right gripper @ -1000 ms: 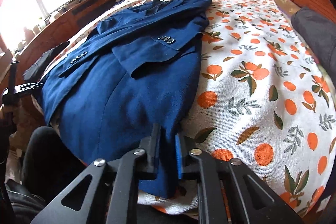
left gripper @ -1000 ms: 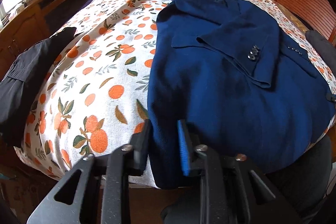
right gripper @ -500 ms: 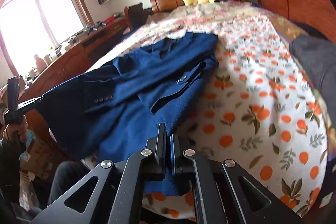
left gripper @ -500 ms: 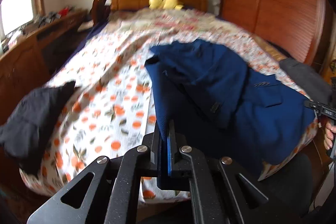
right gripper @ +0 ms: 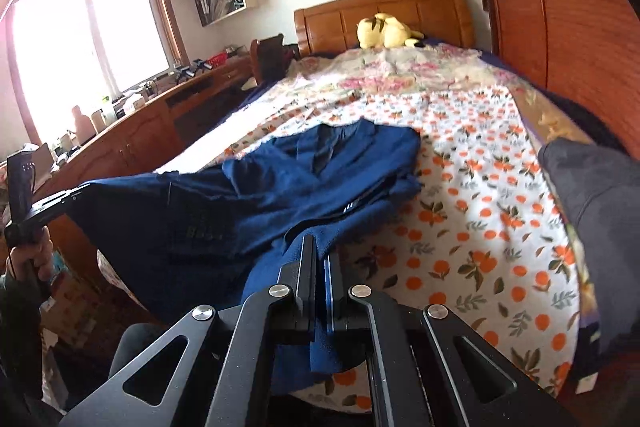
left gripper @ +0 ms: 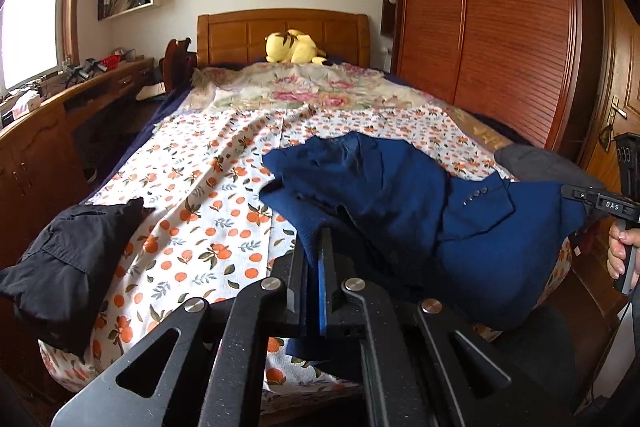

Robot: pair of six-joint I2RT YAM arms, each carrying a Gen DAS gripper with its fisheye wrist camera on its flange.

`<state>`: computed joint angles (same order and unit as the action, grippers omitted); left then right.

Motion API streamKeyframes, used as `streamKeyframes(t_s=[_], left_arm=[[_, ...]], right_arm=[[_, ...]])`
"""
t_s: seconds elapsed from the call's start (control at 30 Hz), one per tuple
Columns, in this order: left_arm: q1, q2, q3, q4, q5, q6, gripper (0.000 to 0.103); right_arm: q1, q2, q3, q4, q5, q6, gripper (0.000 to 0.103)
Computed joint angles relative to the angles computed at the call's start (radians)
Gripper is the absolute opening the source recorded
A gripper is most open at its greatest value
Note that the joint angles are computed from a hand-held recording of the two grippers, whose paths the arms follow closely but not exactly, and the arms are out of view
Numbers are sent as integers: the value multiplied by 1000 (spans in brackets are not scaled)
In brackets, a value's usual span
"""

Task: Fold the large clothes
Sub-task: 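Lift the hem with both tools and fold it over toward the collar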

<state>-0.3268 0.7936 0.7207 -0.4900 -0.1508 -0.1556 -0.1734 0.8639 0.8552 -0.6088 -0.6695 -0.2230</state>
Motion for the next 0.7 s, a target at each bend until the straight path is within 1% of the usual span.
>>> streamKeyframes(t_s=[0.1,0.17,0.27,0.33,0.43,0.47,0.53,0.6,0.63,0.7], left_arm=[[0,-36,13,-33,-3,-20,4],[-17,-74,26,-59,-16,-34,4],[-62,-108,58,-90,-53,-46,4],[-95,-106,82,-96,-82,-48,4],[-106,-75,111,-83,-93,-45,4],[-91,-52,118,-67,-83,-39,4],[-48,12,129,-18,-60,-28,4],[8,89,139,46,-17,-19,4],[45,153,149,94,16,-14,4],[97,253,170,168,72,-5,4]], right_arm=[[-87,-50,22,-76,-79,-48,3],[-175,-92,27,-148,-165,-101,3],[-299,-114,47,-240,-287,-185,3],[-382,-109,71,-316,-361,-261,3],[-437,-73,91,-356,-415,-329,3],[-436,-60,89,-339,-415,-326,3],[-389,-42,83,-254,-377,-260,3],[-302,-26,59,-126,-297,-177,3],[-247,-4,48,-56,-249,-129,3],[-136,89,48,76,-148,-47,3]])
